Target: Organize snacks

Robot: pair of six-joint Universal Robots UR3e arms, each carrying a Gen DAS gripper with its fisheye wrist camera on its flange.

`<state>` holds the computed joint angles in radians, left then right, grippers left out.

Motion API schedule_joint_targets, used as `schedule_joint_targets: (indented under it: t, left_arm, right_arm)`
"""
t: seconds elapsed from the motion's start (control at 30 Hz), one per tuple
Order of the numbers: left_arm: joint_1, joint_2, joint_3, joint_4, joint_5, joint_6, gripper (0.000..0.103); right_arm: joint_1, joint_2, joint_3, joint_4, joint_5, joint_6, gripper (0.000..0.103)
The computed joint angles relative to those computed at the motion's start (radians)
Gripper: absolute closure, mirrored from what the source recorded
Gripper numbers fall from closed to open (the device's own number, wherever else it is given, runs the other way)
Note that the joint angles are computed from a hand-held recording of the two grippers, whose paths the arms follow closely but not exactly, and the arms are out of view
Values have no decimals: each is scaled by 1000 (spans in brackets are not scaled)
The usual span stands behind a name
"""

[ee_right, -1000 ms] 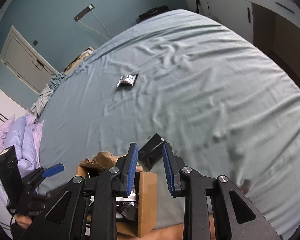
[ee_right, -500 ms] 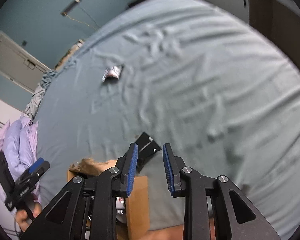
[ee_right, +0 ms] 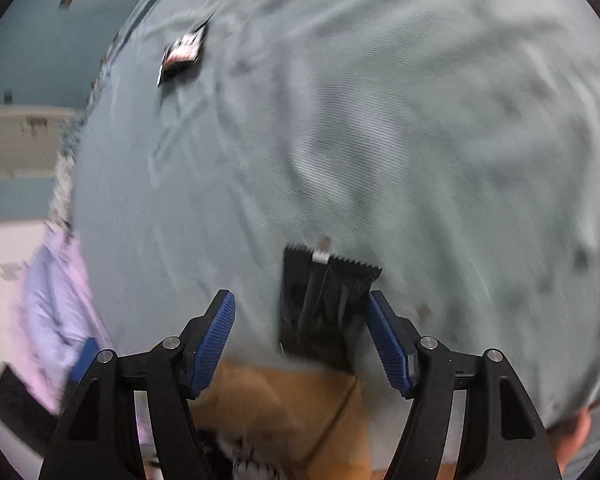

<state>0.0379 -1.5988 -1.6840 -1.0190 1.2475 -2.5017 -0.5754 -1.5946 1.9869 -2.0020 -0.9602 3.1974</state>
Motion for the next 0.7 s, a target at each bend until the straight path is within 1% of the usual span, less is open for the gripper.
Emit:
schedule_joint_targets:
  t: [0.07,0.1,0.13,0.17,0.2,0.23,0.27,0.3,0.4,0.47,0.63,0.7]
  left_arm:
    - [-26,-3,-20,60,47,-6,16]
    - [-31,-5,-22,71,57,-5,17]
    - [-33,-3,-29,82,63,-4,17]
    - [-33,-1,-33,87,65,-3,16]
    - [-33,3,-40,95,68,-3,16]
    - [-33,2,-39,99,70,-3,16]
    - [-34,2,-41,108,74,-6,17]
    - [-35,1,-42,115,78,-11,16]
    - [-33,5,-47,132,85,-17,17]
    - [-26,18,-59,140,86,-21,16]
    - [-2,31,-61,136,72,-33,16]
    - [3,30,-58,136,71,-41,16]
  right_arm:
    - [90,66,-81,-25,-69,-7,37]
    - [125,88,-118,-26,-100,-20,37]
    - [145,101,-136,-34,-121,-21,39]
    - [155,113,-147,-45,-142,-16,46]
    - [171,117,-158,-56,-183,-4,75]
    - [170,116,-157,-65,-199,-4,84]
    - [154,108,-142,-76,-181,-3,87]
    - [152,101,-134,-84,-177,8,92]
    - [104,48,-92,-116,-151,20,94]
    - [43,-26,-32,-125,-109,-4,95]
    - [-89,-213,102,-168,15,-14,95]
    - [-124,-285,160,-164,25,-19,95]
